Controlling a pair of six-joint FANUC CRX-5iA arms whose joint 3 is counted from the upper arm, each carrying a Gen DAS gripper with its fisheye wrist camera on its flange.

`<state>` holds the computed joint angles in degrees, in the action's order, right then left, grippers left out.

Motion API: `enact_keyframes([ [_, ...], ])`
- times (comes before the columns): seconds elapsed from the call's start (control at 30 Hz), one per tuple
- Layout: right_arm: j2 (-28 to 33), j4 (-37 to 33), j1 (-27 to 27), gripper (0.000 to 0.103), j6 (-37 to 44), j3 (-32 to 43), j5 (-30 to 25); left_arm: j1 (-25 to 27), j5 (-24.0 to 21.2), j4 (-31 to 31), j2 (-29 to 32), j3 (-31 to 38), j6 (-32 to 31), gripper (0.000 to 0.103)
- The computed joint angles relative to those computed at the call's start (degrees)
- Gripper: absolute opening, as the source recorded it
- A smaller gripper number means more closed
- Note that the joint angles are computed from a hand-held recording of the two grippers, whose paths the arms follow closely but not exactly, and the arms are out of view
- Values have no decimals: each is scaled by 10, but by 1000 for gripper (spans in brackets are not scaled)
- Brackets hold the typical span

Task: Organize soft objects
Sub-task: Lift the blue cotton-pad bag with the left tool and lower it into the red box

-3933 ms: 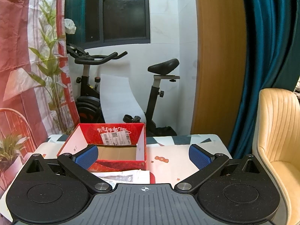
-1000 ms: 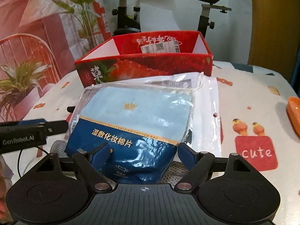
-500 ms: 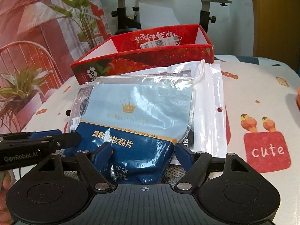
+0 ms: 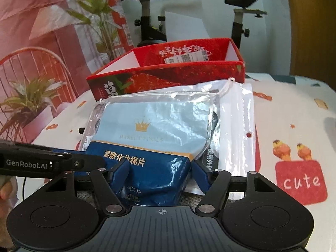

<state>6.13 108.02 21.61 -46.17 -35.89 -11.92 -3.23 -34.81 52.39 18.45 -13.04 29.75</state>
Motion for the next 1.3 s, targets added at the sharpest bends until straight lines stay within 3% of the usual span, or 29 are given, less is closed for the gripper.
enact_keyframes([
  [0.07,-3,20,-8,59,-23,-2,7,-5,18,15,-6,-14,-5,40],
  [0.27,-11,-35,5,58,7,-10,6,-10,39,42,-17,-36,-36,40],
  [0.37,-19,44,-29,58,-88,-17,43,-14,46,55,-16,-41,-34,40],
  [0.47,-19,104,-45,47,-134,-14,61,-23,70,77,-21,-56,-60,40],
  [0.57,-14,21,-10,44,-44,-16,31,-31,89,104,-28,-72,-87,40],
  [0.7,-11,16,-7,44,-33,-12,31,-37,100,144,-34,-88,-110,40],
  [0.93,-11,106,-37,44,-107,-7,58,-47,115,184,-38,-103,-148,40],
  [1.13,-16,161,-43,43,-122,-2,57,-22,71,114,-36,-76,-71,40],
  [1.23,-19,166,-36,43,-101,0,45,-22,75,144,-43,-82,-103,40],
  [1.3,-22,154,-29,43,-78,2,34,-30,83,197,-50,-93,-161,40],
])
